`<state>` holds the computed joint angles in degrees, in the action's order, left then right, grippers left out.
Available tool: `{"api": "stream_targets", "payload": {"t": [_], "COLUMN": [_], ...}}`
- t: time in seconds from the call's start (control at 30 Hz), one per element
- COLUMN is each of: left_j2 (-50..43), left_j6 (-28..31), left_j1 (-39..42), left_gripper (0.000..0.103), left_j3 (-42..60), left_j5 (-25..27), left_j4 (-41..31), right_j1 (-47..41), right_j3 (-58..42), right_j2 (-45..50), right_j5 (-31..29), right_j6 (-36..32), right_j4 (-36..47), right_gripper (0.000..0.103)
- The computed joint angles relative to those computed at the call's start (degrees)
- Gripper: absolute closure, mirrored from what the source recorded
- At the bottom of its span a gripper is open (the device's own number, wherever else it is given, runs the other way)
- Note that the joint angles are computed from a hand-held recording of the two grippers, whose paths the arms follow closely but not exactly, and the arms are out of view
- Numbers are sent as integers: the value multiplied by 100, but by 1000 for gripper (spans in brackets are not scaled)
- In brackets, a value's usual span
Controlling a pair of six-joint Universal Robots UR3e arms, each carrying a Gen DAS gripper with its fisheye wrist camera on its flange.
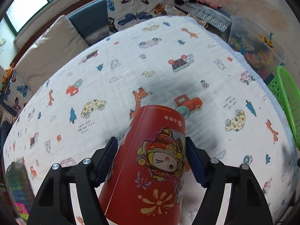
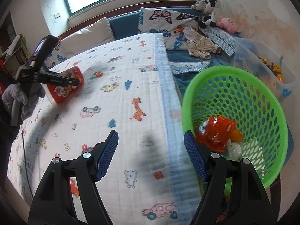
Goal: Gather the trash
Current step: 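Grasp the crumpled white-red tissue with the right tool while the left tool holds the cup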
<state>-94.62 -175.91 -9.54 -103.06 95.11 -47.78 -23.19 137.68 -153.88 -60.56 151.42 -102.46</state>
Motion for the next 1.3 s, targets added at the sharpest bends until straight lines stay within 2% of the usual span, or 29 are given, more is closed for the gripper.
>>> {"api": "stream_targets", "payload": {"t": [0.1,0.27,0.4,0.5,0.63,0.73,0.8,0.93,1.0,1.1,1.2,1.3], "left_j2": [196,1027,1708,2203,2667,2800,2851,2927,2791,2766,2570,2622], "left_j6": [-121,-409,-788,-1180,-1678,-1868,-1929,-2029,-2116,-2099,-1981,-1960], "left_j1": [-22,91,49,-79,27,-95,-191,-167,-312,-249,-461,-360], "left_gripper": [37,37,38,38,38,38,38,38,38,38,38,38], "left_j3": [-221,-852,-1447,-2081,-2682,-3024,-3186,-3535,-3578,-3678,-3550,-3602], "left_j5": [2,-487,-747,-751,-1376,-1497,-1501,-1903,-1804,-2058,-1814,-1905], "left_j4": [270,745,1191,1960,2392,2975,3368,4174,4557,4818,4796,4785], "right_j1": [449,856,720,496,674,732,1035,1237,1282,1290,1244,1103], "right_j3": [58,109,92,55,115,151,249,351,382,388,353,305], "right_j2": [336,523,241,-60,-150,-269,-121,-100,-136,-195,-222,-299], "right_j5": [-102,-125,17,186,98,115,-121,-266,-294,-311,-295,-194], "right_j6": [337,643,521,316,456,459,675,768,780,739,665,578], "right_j4": [-585,-1070,-720,-292,-470,-472,-921,-1165,-1207,-1196,-1132,-968], "right_gripper": [30,30,30,30,30,30,30,30,30,30,30,30]}}
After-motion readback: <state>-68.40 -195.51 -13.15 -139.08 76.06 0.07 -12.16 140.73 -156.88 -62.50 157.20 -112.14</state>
